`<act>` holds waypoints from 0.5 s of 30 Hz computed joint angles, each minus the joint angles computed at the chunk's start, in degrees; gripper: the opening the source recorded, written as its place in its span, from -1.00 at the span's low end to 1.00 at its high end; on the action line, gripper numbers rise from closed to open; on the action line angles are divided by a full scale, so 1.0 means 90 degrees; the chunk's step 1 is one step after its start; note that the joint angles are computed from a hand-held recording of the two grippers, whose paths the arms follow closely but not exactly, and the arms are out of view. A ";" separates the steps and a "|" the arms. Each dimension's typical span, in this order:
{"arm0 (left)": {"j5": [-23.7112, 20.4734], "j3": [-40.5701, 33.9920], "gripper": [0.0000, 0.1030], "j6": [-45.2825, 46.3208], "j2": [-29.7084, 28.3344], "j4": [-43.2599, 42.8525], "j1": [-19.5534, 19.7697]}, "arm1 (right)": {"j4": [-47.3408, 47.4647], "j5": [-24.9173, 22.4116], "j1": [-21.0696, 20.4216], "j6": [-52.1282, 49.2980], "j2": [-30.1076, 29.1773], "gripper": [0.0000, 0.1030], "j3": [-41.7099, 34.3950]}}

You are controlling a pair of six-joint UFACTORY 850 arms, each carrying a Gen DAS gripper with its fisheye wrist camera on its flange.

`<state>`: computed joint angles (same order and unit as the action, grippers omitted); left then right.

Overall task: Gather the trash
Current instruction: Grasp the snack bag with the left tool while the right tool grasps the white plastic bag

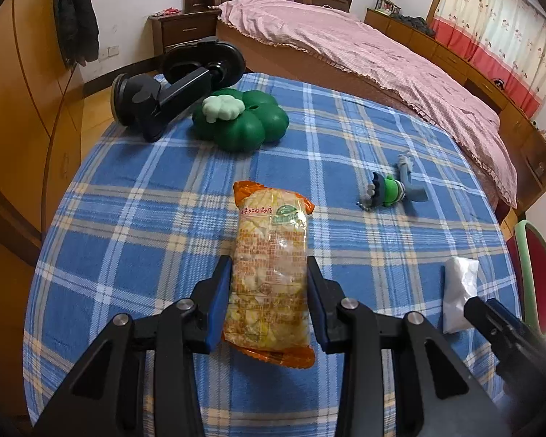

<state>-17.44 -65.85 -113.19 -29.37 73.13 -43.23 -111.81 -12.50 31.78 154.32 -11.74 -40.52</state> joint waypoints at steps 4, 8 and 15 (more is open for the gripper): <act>0.0006 0.0070 -0.24 -0.0321 0.0045 0.0234 0.0009 | -0.0354 0.0127 -0.0020 0.0279 -0.0143 -0.04 -0.0066; 0.0005 0.0110 -0.24 -0.0431 0.0079 0.0315 0.0004 | -0.0829 0.0181 -0.0040 0.0738 -0.0220 -0.26 -0.0073; 0.0028 0.0093 -0.24 -0.0434 0.0118 0.0327 -0.0056 | -0.2283 0.0169 -0.0133 0.2188 -0.0097 -0.35 0.0109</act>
<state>-17.19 -65.02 -117.10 -28.30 76.08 -43.74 -132.36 -10.98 30.58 174.01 -12.61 -39.54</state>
